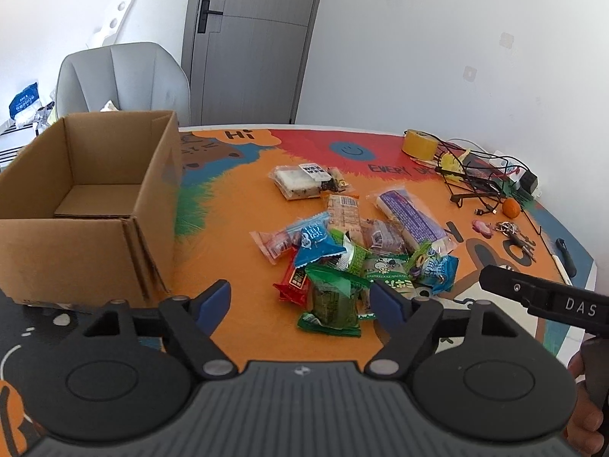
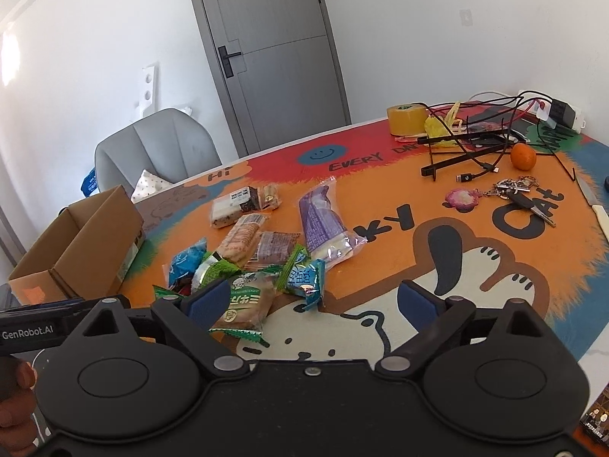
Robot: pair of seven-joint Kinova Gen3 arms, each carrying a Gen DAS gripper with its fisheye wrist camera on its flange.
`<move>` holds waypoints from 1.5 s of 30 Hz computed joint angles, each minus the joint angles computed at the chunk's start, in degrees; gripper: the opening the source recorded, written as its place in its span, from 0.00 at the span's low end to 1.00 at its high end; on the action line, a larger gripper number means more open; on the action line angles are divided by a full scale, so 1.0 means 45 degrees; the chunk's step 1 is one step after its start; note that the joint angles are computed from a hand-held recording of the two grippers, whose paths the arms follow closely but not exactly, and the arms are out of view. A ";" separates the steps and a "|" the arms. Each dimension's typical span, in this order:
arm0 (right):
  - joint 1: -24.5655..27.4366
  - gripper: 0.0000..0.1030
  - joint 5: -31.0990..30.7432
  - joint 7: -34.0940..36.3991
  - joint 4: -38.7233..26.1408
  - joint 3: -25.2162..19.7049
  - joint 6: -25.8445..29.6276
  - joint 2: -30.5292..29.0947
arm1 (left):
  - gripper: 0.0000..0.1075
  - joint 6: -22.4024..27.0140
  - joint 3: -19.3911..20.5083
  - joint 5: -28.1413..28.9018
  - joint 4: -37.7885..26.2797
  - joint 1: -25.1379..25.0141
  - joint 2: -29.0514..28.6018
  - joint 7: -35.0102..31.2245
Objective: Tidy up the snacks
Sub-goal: 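Grasp a green snack bag with the left tool while the right tool grasps a blue candy pack, then carry both snacks over the cardboard box and open both tools to drop them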
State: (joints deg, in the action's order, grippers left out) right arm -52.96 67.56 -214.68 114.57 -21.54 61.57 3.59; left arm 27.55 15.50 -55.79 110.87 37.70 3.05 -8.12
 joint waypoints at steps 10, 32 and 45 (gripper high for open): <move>0.0793 0.70 0.0380 -0.0289 0.0532 0.0416 -0.1772 0.0095 | 0.50 -0.0710 -0.0935 0.0573 -0.0542 0.0547 0.1191 -0.0404; 0.1139 0.34 0.0731 0.0439 -0.0311 0.1419 -0.2945 0.1430 | 0.29 -0.1468 -0.2556 0.0599 -0.0535 0.1765 0.1495 0.0492; 0.0476 0.28 0.1526 -0.0851 -0.0084 0.0961 -0.2140 0.0887 | 0.29 -0.1408 -0.1313 -0.2094 0.0384 0.0715 0.0183 0.2599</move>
State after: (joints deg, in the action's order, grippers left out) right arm -50.82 74.43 -218.51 114.19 -17.22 51.94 7.58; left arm 21.21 9.59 -65.22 112.60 40.92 3.87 3.57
